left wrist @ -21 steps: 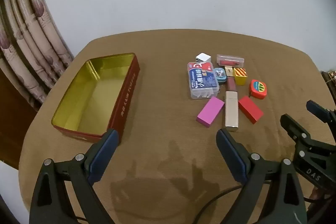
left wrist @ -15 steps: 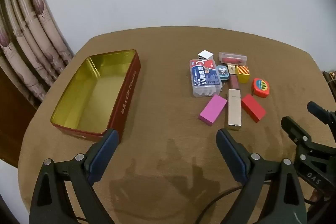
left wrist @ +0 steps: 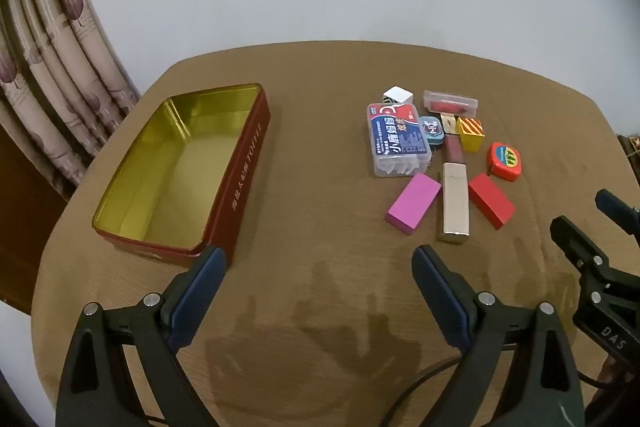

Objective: Organize rigid objects

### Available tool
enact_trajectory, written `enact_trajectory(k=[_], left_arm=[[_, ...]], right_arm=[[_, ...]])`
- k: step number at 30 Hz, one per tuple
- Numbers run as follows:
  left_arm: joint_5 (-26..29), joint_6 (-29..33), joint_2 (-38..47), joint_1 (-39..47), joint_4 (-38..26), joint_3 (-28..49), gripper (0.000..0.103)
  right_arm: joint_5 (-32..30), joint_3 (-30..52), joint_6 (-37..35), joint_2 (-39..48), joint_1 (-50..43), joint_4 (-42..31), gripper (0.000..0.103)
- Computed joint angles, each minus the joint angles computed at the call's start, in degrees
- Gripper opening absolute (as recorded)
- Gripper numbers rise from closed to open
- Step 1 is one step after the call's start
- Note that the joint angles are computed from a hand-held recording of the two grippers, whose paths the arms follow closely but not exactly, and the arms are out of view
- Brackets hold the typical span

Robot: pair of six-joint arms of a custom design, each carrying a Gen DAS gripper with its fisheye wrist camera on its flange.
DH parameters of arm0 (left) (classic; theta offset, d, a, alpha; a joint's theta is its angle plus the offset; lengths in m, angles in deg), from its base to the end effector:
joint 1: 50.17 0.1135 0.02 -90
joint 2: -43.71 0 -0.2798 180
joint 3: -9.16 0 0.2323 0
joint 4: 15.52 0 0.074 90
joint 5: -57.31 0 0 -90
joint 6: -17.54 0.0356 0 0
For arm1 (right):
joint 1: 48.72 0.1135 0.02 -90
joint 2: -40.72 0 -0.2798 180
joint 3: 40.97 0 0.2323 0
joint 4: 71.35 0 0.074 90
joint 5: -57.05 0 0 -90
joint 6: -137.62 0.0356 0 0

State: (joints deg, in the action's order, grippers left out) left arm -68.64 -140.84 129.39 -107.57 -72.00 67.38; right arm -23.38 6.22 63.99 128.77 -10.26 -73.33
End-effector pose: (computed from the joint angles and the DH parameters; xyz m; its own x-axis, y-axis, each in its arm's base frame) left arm 0.1339 -0.1706 0.1831 -0.8004 -0.1453 -0.5816 -0.2591 0.9587 0.1170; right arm 0.2121 0.1609 0.1670 -0.6568 -0.1668 -0.7354 -0.3468 0.9328 0.0982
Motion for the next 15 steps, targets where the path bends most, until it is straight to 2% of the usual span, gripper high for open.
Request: enact_trajectory(k=[15], left_arm=[[1.38, 2.53, 1.56, 1.85, 2.72, -0.52, 0.093]], right_arm=[[0.48, -0.26, -0.11, 1.62, 0.53, 1.30, 0.083]])
